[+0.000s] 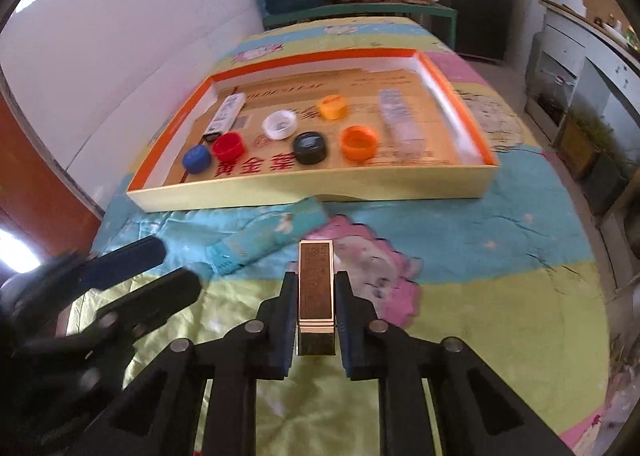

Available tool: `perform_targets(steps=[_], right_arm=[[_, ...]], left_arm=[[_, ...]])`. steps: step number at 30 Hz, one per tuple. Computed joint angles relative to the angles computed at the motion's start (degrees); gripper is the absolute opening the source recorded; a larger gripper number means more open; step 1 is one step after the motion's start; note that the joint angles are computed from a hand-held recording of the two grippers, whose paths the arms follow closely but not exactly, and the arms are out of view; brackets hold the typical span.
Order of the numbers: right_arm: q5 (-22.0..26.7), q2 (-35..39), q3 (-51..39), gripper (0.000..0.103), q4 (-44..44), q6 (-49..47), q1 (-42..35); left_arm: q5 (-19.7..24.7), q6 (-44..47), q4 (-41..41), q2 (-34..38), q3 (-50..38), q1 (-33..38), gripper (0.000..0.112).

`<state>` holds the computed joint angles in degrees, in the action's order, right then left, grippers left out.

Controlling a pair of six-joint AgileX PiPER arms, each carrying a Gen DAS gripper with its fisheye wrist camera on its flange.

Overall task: Organize rigid objects
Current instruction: 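Grasp the gold rectangular box with the right gripper while the left grasps the teal tube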

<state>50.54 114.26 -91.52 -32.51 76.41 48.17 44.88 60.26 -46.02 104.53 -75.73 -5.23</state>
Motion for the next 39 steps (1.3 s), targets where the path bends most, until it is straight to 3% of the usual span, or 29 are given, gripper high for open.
perform_targets(steps=[3, 12, 16, 21, 26, 31, 39], right_arm=[[-0.59, -3.49, 4.71, 0.018, -2.08, 3.24, 0.30], [-3.27, -8.95, 13.07, 0.018, -4.67, 7.65, 0.05], [-4.99, -9.43, 14.43, 0.018, -4.54, 7.65, -0.60], [-6.45, -9.96, 15.86, 0.018, -4.91, 8.55, -1.14], [-7.88, -10.21, 16.95, 0.018, -4.67, 8.74, -1.53], [-8.85, -10.19, 17.44, 0.018, -5.00, 8.70, -1.49], [-9.84, -11.67, 19.29, 0.018, -6.71, 10.49, -1.12]], left_arm=[[2.96, -1.42, 3.49, 4.70, -5.58, -2.22, 0.040], [-0.35, -4.74, 9.12, 9.97, -11.45, -6.02, 0.040], [-4.18, -3.78, 11.81, 10.18, -10.71, -8.41, 0.040], [-4.64, -4.33, 11.63, 10.53, -11.21, -8.93, 0.040], [-9.85, -3.98, 11.90, 7.38, -5.81, -10.55, 0.027], [-15.67, -9.76, 15.60, 3.95, -0.43, -12.70, 0.024], [-13.43, -9.96, 5.01, 1.88, 2.21, -10.56, 0.023]])
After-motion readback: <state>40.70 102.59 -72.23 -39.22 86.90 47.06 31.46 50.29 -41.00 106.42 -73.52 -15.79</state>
